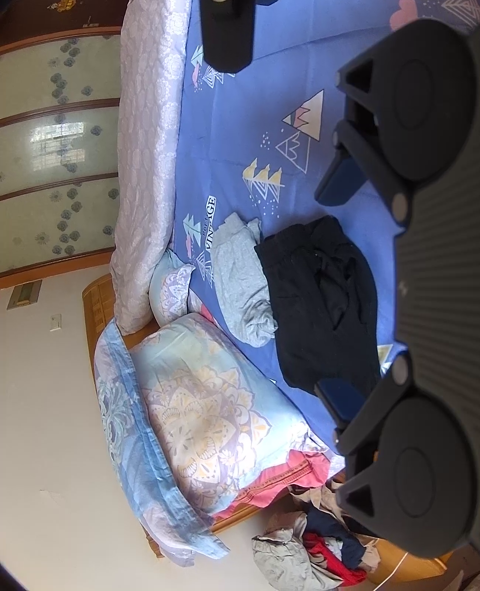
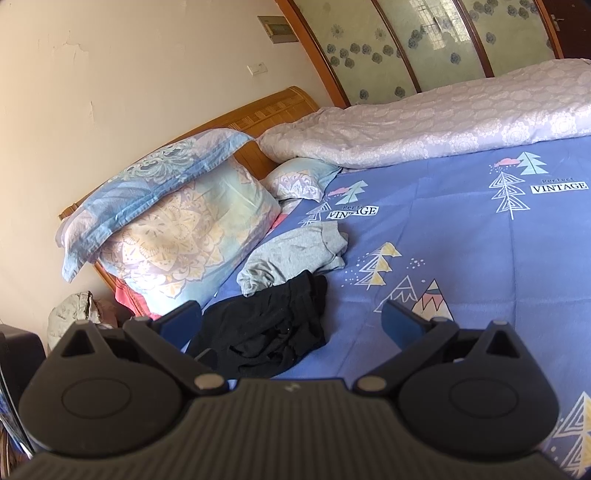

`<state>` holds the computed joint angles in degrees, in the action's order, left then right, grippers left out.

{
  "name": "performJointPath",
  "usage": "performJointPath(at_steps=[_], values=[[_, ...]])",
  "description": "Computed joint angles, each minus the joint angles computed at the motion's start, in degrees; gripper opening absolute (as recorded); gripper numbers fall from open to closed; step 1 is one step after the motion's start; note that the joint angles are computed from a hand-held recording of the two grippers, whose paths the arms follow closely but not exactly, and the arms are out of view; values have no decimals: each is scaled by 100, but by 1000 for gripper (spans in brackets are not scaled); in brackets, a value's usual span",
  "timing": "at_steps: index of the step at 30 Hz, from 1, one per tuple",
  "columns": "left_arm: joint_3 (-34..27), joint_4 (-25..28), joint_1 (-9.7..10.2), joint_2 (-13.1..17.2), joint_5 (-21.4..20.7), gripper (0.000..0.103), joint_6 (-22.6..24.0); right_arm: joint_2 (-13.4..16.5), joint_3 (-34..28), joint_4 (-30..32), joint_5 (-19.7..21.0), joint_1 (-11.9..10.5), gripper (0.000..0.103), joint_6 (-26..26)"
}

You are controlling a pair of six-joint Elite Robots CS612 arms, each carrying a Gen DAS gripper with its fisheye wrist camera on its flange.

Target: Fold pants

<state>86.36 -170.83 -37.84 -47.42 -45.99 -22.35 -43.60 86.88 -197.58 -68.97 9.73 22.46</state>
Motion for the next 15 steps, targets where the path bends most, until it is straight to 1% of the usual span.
performJointPath(at_steps=[15], values=[[57,30,9,-18,-1,103,-66,-6,25,-2,11,13,103,-29]])
